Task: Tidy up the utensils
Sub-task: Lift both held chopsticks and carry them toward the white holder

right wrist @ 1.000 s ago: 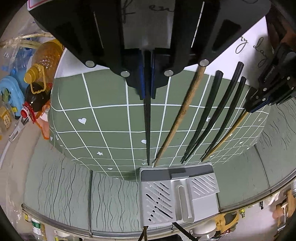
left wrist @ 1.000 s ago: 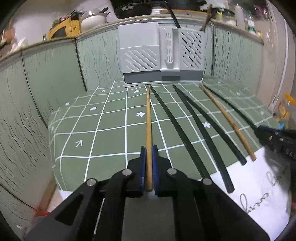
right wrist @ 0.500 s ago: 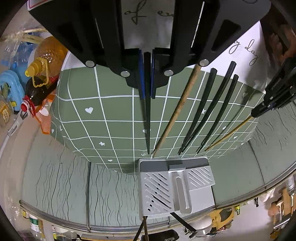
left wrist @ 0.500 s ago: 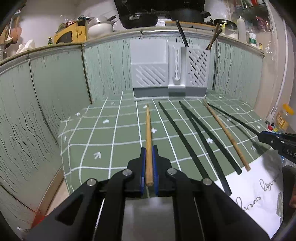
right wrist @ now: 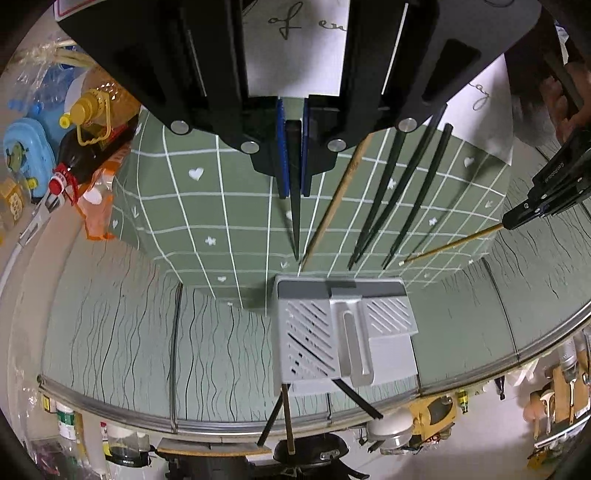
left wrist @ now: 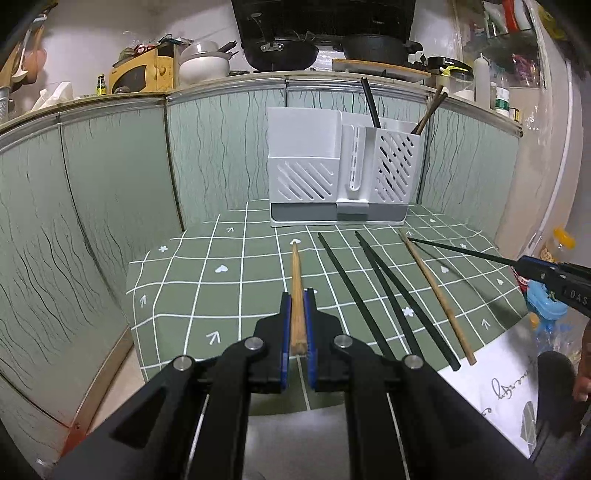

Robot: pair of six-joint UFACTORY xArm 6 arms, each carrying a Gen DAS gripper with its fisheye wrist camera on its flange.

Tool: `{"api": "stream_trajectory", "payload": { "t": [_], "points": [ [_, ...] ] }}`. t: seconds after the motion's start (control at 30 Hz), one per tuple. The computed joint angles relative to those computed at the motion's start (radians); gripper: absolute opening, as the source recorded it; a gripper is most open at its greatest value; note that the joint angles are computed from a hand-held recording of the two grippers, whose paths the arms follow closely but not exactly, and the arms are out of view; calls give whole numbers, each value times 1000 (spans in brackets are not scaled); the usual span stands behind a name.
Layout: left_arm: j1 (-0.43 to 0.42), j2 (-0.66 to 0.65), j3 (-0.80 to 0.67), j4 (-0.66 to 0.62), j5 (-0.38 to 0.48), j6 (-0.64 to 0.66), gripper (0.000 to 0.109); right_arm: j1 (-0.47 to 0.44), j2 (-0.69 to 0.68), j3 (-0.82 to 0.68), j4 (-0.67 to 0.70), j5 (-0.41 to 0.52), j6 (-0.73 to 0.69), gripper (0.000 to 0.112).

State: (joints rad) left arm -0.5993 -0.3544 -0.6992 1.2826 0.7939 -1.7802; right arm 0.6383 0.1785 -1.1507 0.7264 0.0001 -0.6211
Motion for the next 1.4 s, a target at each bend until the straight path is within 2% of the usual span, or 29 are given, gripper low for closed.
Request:
{"api": "stream_trajectory", "payload": {
  "t": [0.33,0.63,1.0,1.4],
  "points": [
    [4,-59,-21,-3,7,101,8,-5,-11,-57,37,16,-40,6],
    [65,-97,-52,-62,-65,211,8,-9,-24,-107,41,42,-58,6],
    [106,-109,-114,-127,-120,330,8,-18,-38,-163,6,75,-39,6],
    [122,-105,-180,-203,-125,454,8,-30,-39,-206,-79,104,23,6]
  ]
}}
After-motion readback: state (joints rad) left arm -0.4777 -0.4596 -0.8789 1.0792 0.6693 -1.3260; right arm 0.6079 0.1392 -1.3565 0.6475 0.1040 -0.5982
